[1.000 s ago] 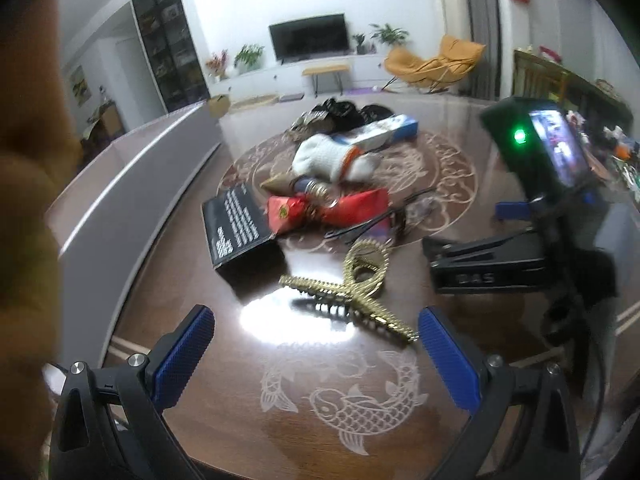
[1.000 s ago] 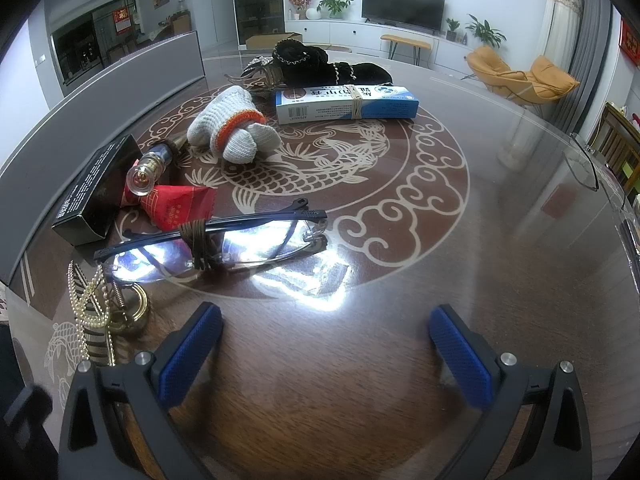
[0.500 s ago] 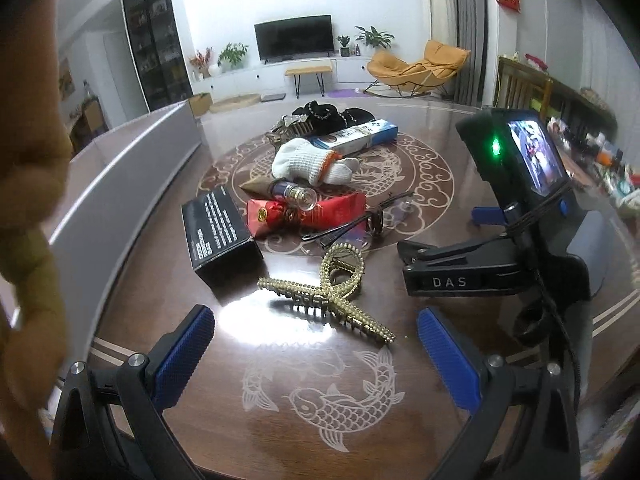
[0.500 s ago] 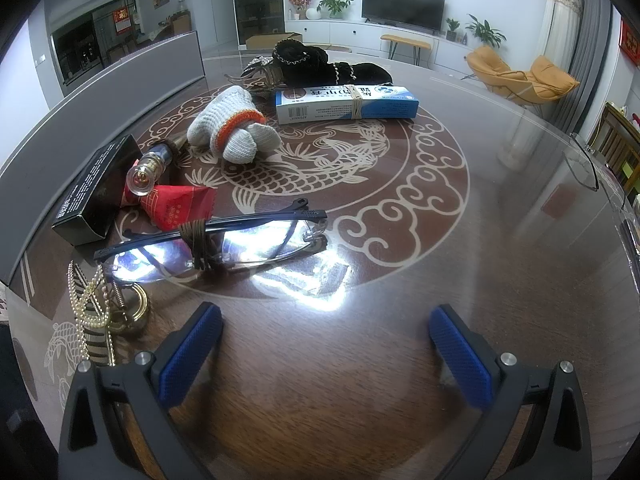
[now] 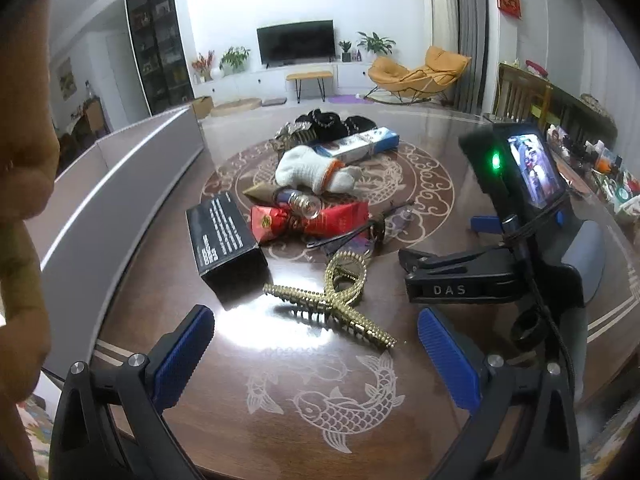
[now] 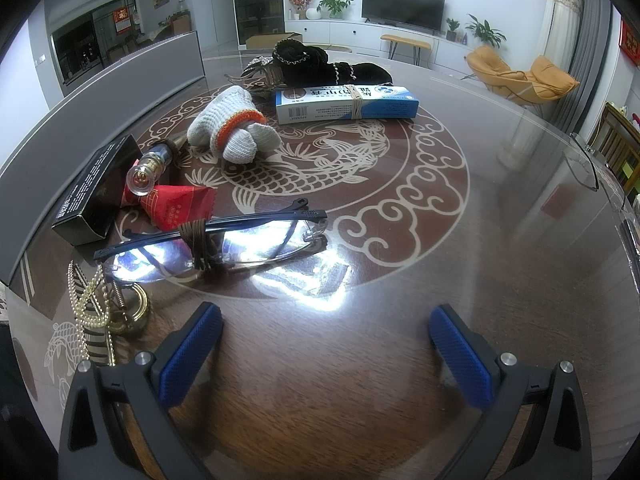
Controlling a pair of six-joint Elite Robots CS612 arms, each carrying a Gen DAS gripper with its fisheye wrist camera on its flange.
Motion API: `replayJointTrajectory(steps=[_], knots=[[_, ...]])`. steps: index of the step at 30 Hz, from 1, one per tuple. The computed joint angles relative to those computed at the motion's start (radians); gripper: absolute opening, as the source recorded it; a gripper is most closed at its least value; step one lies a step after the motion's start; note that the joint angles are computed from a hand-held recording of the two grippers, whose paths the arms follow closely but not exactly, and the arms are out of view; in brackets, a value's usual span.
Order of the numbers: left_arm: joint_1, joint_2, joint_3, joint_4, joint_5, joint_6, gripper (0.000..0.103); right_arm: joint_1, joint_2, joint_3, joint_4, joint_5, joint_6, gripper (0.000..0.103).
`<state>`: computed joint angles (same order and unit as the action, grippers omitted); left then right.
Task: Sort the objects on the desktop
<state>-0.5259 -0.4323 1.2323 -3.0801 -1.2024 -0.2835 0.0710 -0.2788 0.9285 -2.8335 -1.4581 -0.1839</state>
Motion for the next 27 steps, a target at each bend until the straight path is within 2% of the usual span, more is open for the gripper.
replayJointTrajectory(steps=[12, 15, 27], knots=[[0.006, -0.002, 0.002, -0.001, -0.005, -0.019, 0.103, 0.000, 0.000, 0.000, 0.000, 0.000, 0.000, 0.103], [0.003, 0.000, -0.001, -0.001, 0.022, -0.013, 0.103, 0.000, 0.000, 0.000, 0.000, 0.000, 0.000, 0.103], [0.010, 0.004, -0.003, 0.003, -0.020, -0.031, 0.103, 0.000, -0.001, 0.001, -0.001, 0.000, 0.000, 0.103]])
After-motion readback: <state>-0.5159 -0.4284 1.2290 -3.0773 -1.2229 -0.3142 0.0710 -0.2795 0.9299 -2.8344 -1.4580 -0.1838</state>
